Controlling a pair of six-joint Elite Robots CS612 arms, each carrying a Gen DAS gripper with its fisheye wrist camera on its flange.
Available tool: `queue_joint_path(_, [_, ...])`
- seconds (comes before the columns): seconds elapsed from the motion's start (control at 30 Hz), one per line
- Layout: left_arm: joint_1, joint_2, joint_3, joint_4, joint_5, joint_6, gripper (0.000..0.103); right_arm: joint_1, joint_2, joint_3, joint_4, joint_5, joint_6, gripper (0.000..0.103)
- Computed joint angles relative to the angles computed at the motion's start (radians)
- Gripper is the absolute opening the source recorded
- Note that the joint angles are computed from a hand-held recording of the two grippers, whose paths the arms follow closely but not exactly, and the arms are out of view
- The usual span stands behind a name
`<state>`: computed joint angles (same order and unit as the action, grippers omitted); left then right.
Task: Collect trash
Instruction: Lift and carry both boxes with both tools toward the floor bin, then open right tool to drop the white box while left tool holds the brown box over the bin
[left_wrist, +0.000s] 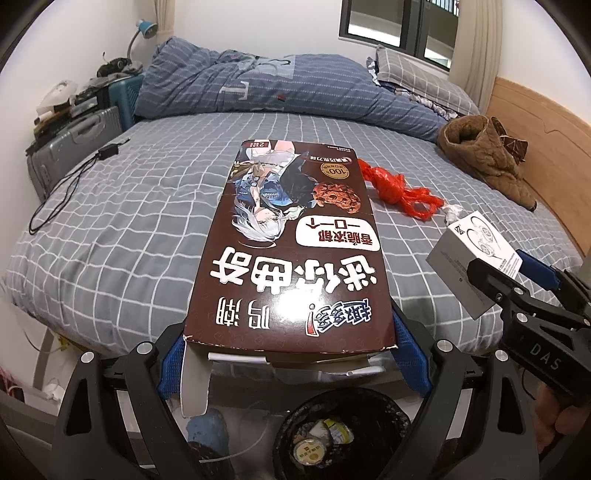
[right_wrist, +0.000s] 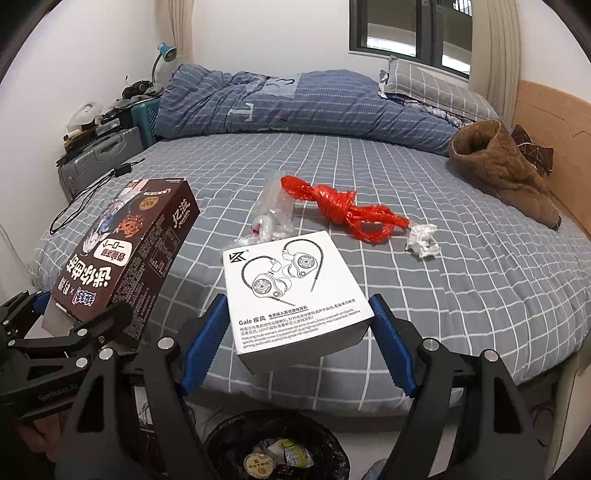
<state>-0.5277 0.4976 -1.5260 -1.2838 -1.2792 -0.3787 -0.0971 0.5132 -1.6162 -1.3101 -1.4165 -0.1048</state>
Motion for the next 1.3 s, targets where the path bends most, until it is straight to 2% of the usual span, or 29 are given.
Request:
queue_joint_path(0.43, [-0.022,0.028,-0.08,0.071,0.004,-0.036,0.088,-0.006,0.022,-0.068,0.052,-0.002,-0.01,0.073])
queue_joint_path(0.7, [-0.036,0.042,-0.121,0.118,0.002,-0.058,0.088,-0.017,0.044,-0.132,0.125,-0.001,-0.012,0.073])
queue_joint_path(1.3, [-0.063,0.07,-0.23,0.324,-0.013,-0.134,0.088,-0.023,0.079,-0.253,0.304,-0.013,-0.02,0.073])
